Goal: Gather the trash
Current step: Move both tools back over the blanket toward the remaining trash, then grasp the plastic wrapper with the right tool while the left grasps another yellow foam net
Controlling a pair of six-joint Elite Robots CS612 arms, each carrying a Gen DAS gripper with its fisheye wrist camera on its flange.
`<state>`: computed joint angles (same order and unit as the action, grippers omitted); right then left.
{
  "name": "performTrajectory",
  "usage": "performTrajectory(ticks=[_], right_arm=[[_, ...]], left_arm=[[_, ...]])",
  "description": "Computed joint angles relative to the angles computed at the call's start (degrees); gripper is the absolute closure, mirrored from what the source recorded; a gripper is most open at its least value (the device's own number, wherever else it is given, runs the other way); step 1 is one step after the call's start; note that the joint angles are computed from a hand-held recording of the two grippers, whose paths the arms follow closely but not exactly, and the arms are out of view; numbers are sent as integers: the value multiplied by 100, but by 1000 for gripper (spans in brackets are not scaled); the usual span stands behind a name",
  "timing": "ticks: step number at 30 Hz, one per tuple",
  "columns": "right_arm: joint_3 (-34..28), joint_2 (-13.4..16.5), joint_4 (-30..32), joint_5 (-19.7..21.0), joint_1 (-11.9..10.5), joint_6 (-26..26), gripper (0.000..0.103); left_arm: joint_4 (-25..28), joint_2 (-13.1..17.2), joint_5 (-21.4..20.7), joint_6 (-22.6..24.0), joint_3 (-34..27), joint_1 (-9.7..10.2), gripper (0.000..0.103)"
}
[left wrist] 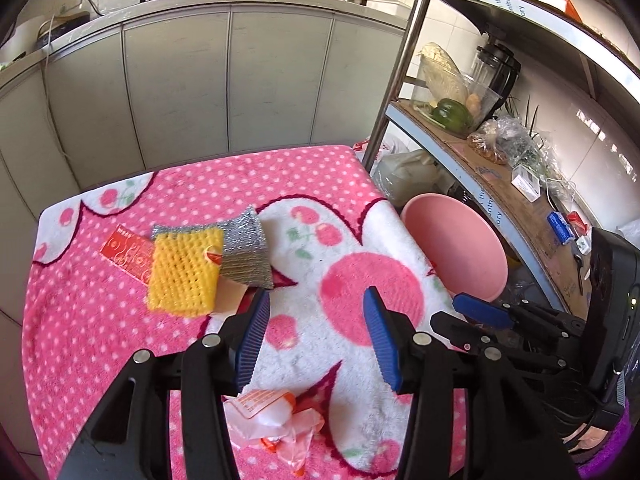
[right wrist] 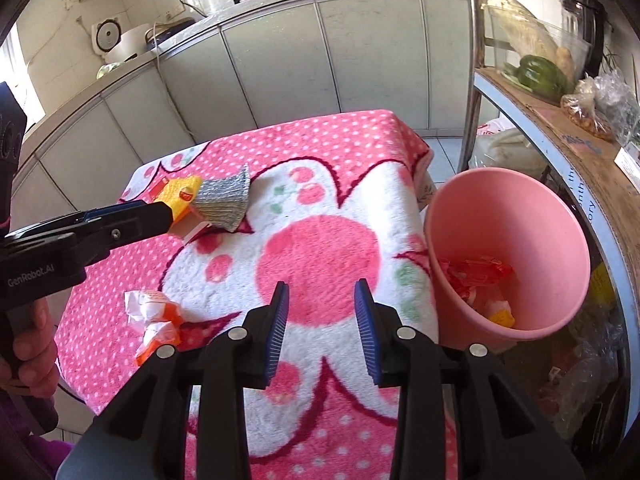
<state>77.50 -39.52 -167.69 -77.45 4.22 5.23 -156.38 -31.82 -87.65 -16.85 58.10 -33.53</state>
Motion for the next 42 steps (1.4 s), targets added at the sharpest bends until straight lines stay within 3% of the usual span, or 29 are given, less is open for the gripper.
performTrajectory(ticks=[7, 11, 17, 25, 29, 31, 38, 42], right_arm=[[32, -50, 36, 136, 73, -144, 68], [38, -69, 106, 580, 74, -274, 68], [-127, -43, 756, 1435, 108, -826, 68], [-601, 149, 1744, 1504, 313, -1627, 68], [-867, 293, 2108, 1384, 378, -1718, 68], [-933, 337, 2188, 1253, 413, -1798, 63], [-972, 400, 2317, 1563, 355, -1531, 60], [-895, 368, 2389, 1756, 331, -1553, 69]], left_arm=[[-85, -81, 127, -85, 185, 31, 55], [-361, -209, -59, -55, 412, 166, 55], [-800, -536, 368, -173, 985, 395, 55], [-851, -701, 258, -629, 1449, 582, 55], [-806, -655, 120, -491, 1403, 611, 55], [-751, -586, 45, -426, 1275, 612, 55], [-389, -143, -413, -272, 462, 615, 55], [39, 124, -404, -265, 12, 585, 55]])
